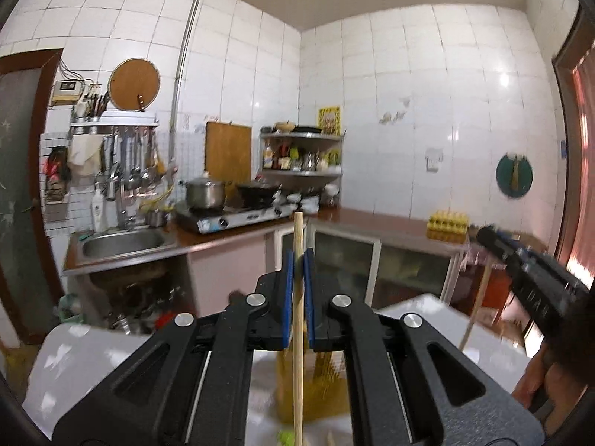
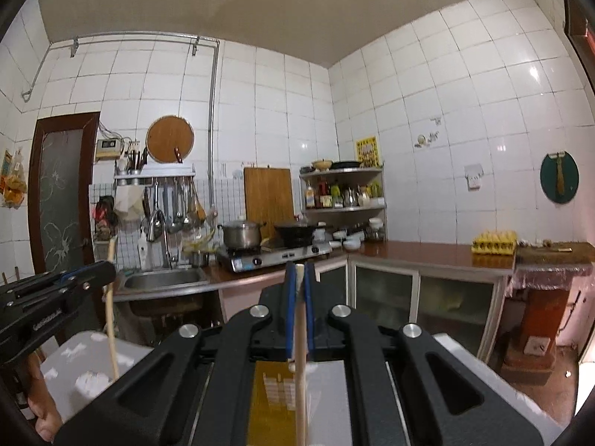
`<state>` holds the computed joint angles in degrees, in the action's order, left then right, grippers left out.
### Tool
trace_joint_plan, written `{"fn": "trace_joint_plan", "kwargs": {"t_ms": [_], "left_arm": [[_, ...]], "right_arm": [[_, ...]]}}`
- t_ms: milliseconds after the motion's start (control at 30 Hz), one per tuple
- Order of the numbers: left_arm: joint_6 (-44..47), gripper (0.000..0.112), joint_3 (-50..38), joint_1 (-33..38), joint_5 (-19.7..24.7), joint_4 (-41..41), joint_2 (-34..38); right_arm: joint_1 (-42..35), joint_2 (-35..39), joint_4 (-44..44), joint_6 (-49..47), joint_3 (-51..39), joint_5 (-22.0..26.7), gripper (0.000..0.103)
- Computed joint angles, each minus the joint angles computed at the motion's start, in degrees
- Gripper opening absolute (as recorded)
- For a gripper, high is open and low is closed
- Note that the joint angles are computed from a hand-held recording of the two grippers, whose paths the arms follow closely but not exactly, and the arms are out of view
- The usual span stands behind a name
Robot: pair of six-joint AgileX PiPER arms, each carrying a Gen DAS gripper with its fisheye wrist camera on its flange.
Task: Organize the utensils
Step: 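Lift both held chopsticks and carry them over the yellow slotted holder, then open both tools to drop the chopsticks into the yellow holder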
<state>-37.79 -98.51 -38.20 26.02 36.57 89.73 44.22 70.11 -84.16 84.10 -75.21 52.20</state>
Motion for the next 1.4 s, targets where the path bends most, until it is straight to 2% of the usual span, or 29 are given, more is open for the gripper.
{"fn": "trace_joint_plan", "kwargs": {"t_ms": [167, 267, 367, 433, 533, 600, 700, 833, 867, 900, 933, 967, 1000, 1033, 1200, 1267, 1400], "left_arm": [[7.73, 0.004, -17.95, 1.52, 0.37, -7.93, 12.17], [12.20, 0.004, -29.99, 2.13, 2.74, -12.32, 20.71], [13.60, 0.004, -34.98, 3.07, 2.97, -14.17, 26.41], [13.14, 0.004, -35.25, 3.80, 1.98, -14.64, 28.88], [8.00, 0.004, -30.98, 4.03, -1.20, -8.97, 30.13], [7.23, 0.004, -29.33, 4.45, -1.63, -8.20, 30.92], [5.82, 0.005, -26.22, 5.01, -1.84, -7.10, 30.75], [1.19, 0.005, -18.01, 4.98, -2.99, -3.11, 26.69], [-0.55, 0.007, -15.69, 4.79, -3.40, -1.02, 25.27], [-0.45, 0.017, -13.80, 4.72, -3.24, -0.82, 23.69], [-0.63, 0.037, -11.67, 4.69, -2.95, -0.68, 21.54], [-2.22, 0.046, -10.12, 4.61, -2.89, 0.67, 19.95], [-4.24, 0.062, -8.27, 4.55, -2.90, 2.47, 17.92], [-7.18, 0.071, -5.43, 4.13, -2.61, 5.73, 14.82], [-15.23, 0.099, 5.83, 3.07, -0.77, 15.79, 2.69], [-17.49, 0.099, 10.80, 3.27, -0.81, 17.67, -1.94], [-15.08, 0.099, 16.84, 3.67, 1.08, 14.52, -7.32]], "right_arm": [[-8.90, 6.84, 0.59, -0.65, -9.21, -8.92, 0.005], [-13.65, 10.16, 0.76, 1.11, -12.59, -14.17, 0.005], [-17.76, 13.03, 0.35, 4.81, -13.41, -18.81, 0.005], [-19.55, 14.38, -1.75, 8.85, -12.09, -20.80, 0.005], [-21.28, 16.73, -5.85, 14.93, -9.52, -23.12, 0.005], [-21.82, 18.25, -8.06, 17.48, -7.73, -24.15, 0.005], [-22.61, 19.34, -7.29, 16.79, -5.91, -25.20, 0.005], [-22.91, 18.57, -0.01, 9.61, -3.84, -26.76, 0.006], [-22.30, 18.07, 2.47, 6.19, -3.35, -25.62, 0.006], [-21.60, 17.74, 4.55, 3.31, -3.35, -24.02, 0.006], [-20.76, 16.84, 7.25, -0.09, -3.19, -21.88, 0.008], [-20.50, 15.86, 10.35, -3.14, -3.19, -20.57, 0.022], [-20.40, 14.70, 12.93, -5.24, -2.99, -19.80, 0.035], [-20.41, 13.48, 14.63, -6.37, -2.50, -19.18, 0.060], [-17.13, 5.49, 21.65, -12.53, 0.91, -10.36, 0.062], [-15.23, 3.22, 22.38, -12.32, 2.82, -7.57, 0.063], [-11.30, 0.54, 23.69, -10.46, 7.17, -2.78, 0.066]]}}
